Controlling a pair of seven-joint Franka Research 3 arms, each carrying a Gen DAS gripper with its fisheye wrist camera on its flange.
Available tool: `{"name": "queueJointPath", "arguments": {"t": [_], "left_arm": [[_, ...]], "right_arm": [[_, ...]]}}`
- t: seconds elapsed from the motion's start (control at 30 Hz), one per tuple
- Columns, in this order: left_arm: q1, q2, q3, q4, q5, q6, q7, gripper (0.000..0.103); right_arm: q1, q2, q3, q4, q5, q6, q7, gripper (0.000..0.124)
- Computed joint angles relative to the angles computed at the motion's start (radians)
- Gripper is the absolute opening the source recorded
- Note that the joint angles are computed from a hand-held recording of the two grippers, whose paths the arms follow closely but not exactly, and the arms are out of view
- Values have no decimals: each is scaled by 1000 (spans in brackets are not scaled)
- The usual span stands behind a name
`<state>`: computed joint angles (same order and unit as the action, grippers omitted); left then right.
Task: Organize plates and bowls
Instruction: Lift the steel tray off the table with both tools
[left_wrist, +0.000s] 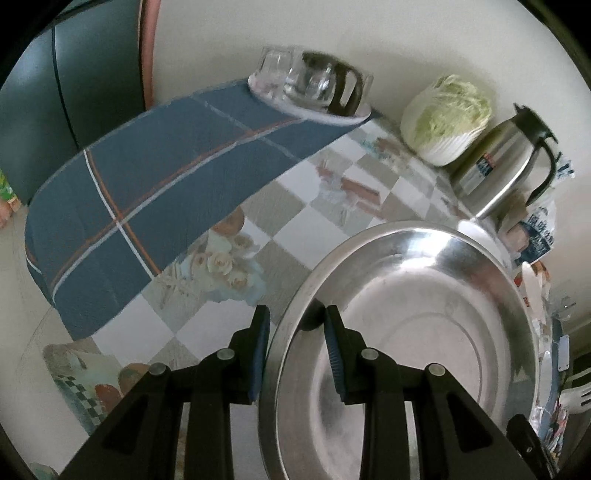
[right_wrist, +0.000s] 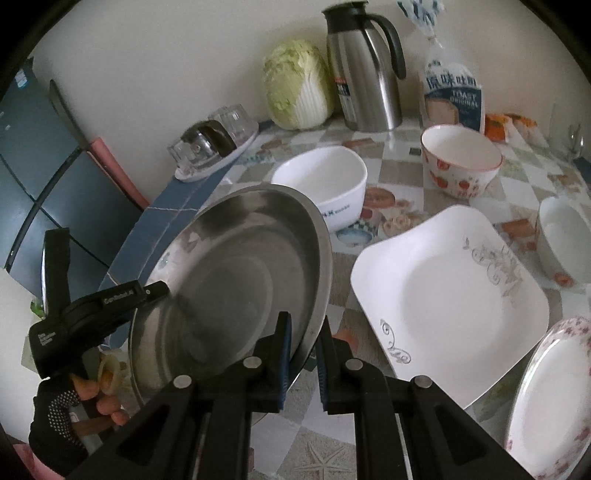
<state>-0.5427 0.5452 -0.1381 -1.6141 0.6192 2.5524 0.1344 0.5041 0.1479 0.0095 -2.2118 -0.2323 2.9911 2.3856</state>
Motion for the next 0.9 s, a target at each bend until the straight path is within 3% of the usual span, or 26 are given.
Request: {"name": "queueJointPath", "arguments": {"t": [0.23,0.63,0.9], "left_arm": [[-33,-28,25,-1,85,28,-73,31],[-94,-20,43,83,226,18,-155,31],[-122,24,36,174,257,25,-93,31]], "right_arm": [[5,-52,-30,-21,-182,-6,119,14],[-122,-150,53,-102,-314,14,256,14],[-232,-227,111,-154,-411,9,368,15]]}}
